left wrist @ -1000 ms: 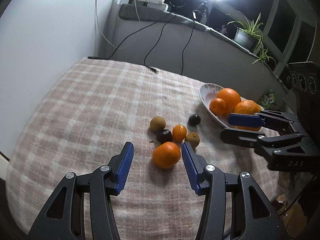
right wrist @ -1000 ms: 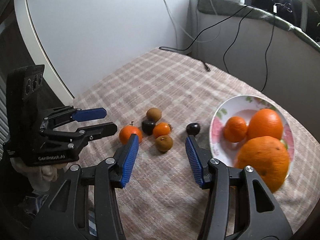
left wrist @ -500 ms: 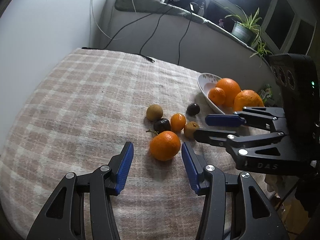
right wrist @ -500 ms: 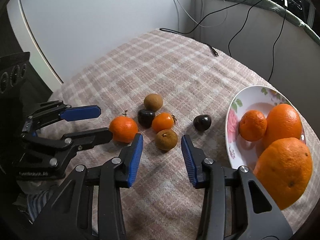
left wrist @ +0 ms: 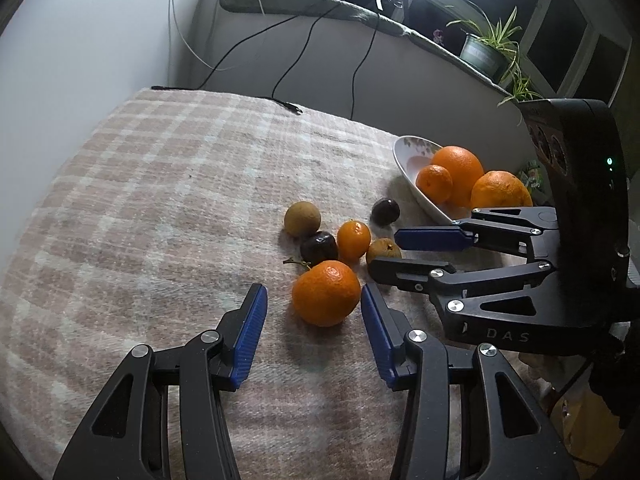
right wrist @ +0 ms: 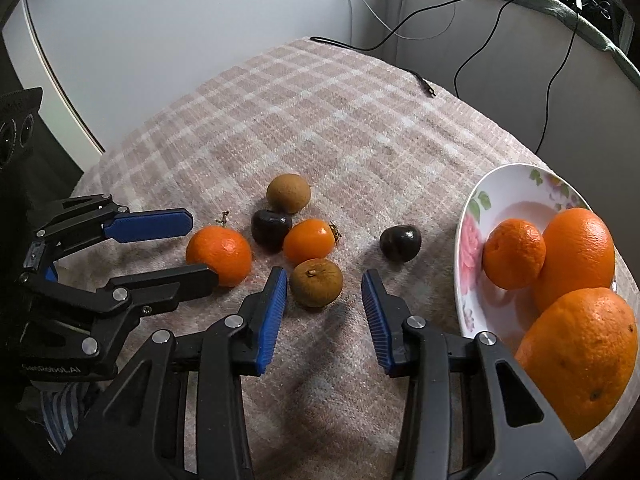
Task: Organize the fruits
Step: 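Grasp the brown kiwi with the right tool while the left tool grasps a tangerine, then carry the brown kiwi to the plate with the right tool while the left tool carries the tangerine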
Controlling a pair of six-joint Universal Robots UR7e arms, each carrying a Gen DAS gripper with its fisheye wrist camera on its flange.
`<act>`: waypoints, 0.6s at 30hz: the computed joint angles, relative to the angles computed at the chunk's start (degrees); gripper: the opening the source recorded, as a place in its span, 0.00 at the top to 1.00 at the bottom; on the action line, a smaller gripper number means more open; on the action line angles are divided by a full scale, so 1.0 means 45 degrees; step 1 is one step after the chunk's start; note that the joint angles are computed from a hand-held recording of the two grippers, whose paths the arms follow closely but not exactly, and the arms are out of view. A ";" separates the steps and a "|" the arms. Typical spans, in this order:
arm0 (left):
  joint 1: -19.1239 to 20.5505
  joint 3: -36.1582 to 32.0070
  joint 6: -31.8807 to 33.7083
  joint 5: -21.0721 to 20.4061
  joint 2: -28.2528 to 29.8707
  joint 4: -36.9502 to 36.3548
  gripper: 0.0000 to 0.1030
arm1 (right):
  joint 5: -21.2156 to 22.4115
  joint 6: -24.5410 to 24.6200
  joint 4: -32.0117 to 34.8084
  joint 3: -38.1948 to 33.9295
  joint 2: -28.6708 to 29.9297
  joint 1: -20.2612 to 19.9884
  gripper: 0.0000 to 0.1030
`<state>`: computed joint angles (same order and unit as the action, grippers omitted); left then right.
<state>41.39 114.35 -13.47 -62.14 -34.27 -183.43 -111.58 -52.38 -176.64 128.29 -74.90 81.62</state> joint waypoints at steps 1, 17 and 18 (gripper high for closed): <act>0.0020 -0.0025 0.0006 -0.0018 0.0023 0.0019 0.56 | 0.0005 0.0030 0.0083 -0.0016 -0.0001 -0.0008 0.69; 0.0001 -0.0032 0.0070 -0.0198 0.0107 -0.0272 0.68 | 0.0404 0.0094 0.0187 0.0187 -0.0416 -0.0053 0.72; -0.0013 -0.0005 0.0056 -0.0170 0.0090 -0.0295 0.68 | 0.0430 0.0087 0.0191 0.0203 -0.0450 -0.0043 0.72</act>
